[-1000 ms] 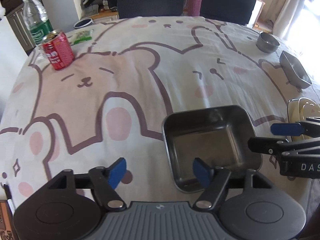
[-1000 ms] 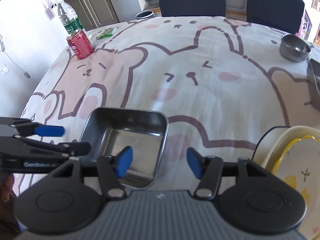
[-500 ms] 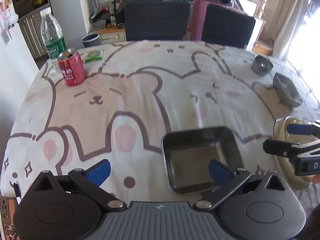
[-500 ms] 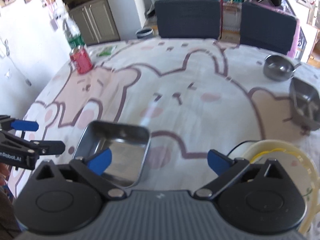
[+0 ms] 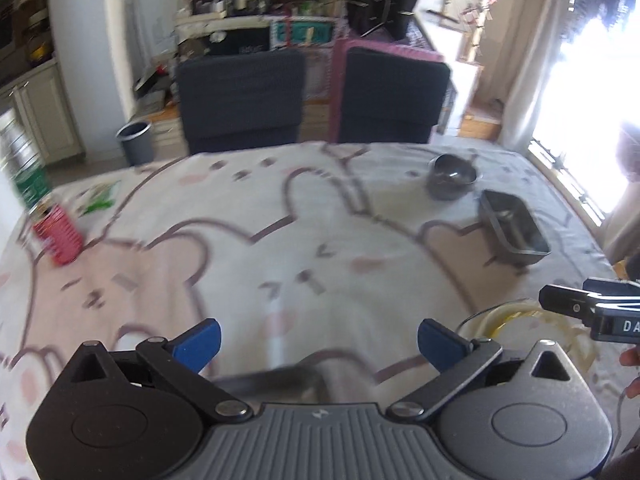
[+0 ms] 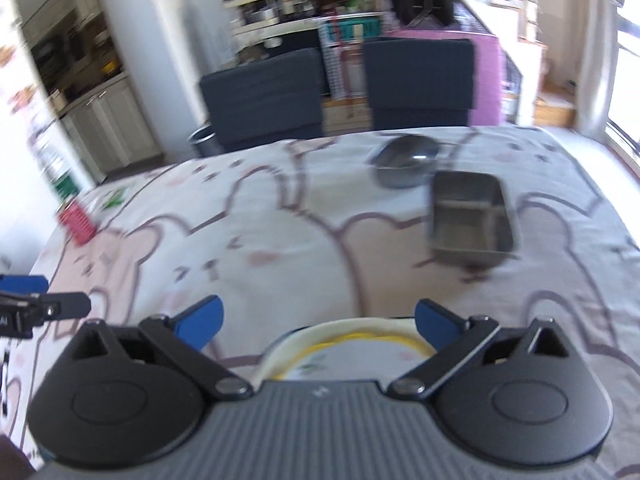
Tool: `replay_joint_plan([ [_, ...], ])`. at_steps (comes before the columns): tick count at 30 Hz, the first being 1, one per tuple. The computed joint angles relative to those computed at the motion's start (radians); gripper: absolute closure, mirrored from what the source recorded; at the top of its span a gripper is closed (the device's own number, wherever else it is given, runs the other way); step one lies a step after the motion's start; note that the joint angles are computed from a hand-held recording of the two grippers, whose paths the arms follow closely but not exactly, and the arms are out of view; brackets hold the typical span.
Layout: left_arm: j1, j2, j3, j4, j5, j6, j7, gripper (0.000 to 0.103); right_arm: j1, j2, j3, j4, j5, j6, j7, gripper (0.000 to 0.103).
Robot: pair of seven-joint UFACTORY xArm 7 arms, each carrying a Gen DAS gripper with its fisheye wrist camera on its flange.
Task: Organize plates and bowls
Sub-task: 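Move both grippers to the second, deeper steel rectangular tray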
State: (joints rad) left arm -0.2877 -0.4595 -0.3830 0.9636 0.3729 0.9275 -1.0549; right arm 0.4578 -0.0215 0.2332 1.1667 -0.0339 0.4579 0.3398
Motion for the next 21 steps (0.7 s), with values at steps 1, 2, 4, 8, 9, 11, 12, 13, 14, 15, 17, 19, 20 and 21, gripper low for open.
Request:
replay_joint_plan([
  [1, 0.008, 0.035, -0.013, 0.025, 0.017, -0.017, -0.010, 0.000, -0.010, -0.010, -0.010, -0.012, 0.002, -0.004, 0.005, 0.000],
  [2, 0.014, 0.069, -0.023, 0.048, 0.036, -0.034, -0.025, 0.000, -0.022, -0.015, -0.020, -0.020, 0.000, -0.005, 0.014, 0.000],
  [4, 0.015, 0.147, -0.038, 0.103, 0.081, -0.057, -0.056, 0.000, -0.045, -0.022, -0.033, -0.034, -0.014, -0.007, 0.041, 0.000],
  [8, -0.010, 0.291, -0.032, 0.208, 0.174, -0.098, -0.117, 0.000, -0.093, -0.009, -0.054, -0.037, -0.054, -0.005, 0.148, 0.000],
  [9, -0.020, 0.326, -0.025, 0.236, 0.187, -0.105, -0.124, 0.000, -0.102, -0.003, -0.060, -0.034, -0.050, -0.005, 0.170, 0.000],
  [11, -0.041, 0.398, -0.010, 0.295, 0.224, -0.115, -0.139, 0.000, -0.118, 0.021, -0.069, -0.019, -0.036, -0.003, 0.212, 0.000],
  [12, -0.052, 0.433, -0.001, 0.326, 0.241, -0.118, -0.140, 0.000, -0.123, 0.037, -0.072, -0.009, -0.031, -0.005, 0.230, 0.000],
  [13, -0.064, 0.469, 0.011, 0.358, 0.254, -0.119, -0.139, 0.000, -0.128, 0.048, -0.077, -0.001, -0.027, -0.006, 0.247, 0.000],
  [14, -0.076, 0.503, 0.023, 0.389, 0.267, -0.121, -0.139, 0.000, -0.133, 0.066, -0.082, 0.011, -0.022, -0.010, 0.263, 0.000],
  [15, -0.086, 0.534, 0.038, 0.417, 0.275, -0.127, -0.138, 0.000, -0.139, 0.080, -0.087, 0.023, -0.013, -0.010, 0.267, 0.000],
  [17, -0.106, 0.604, 0.068, 0.486, 0.281, -0.135, -0.126, 0.000, -0.143, 0.119, -0.096, 0.051, -0.023, -0.020, 0.300, 0.000],
  [19, -0.127, 0.671, 0.100, 0.557, 0.293, -0.146, -0.120, 0.000, -0.138, 0.159, -0.106, 0.079, -0.044, -0.023, 0.346, 0.000],
  [20, -0.139, 0.707, 0.116, 0.598, 0.297, -0.144, -0.113, 0.000, -0.137, 0.180, -0.108, 0.096, -0.042, -0.018, 0.355, 0.000],
  [21, -0.149, 0.745, 0.131, 0.640, 0.296, -0.143, -0.100, 0.000, -0.133, 0.203, -0.110, 0.116, -0.045, -0.010, 0.365, 0.000],
])
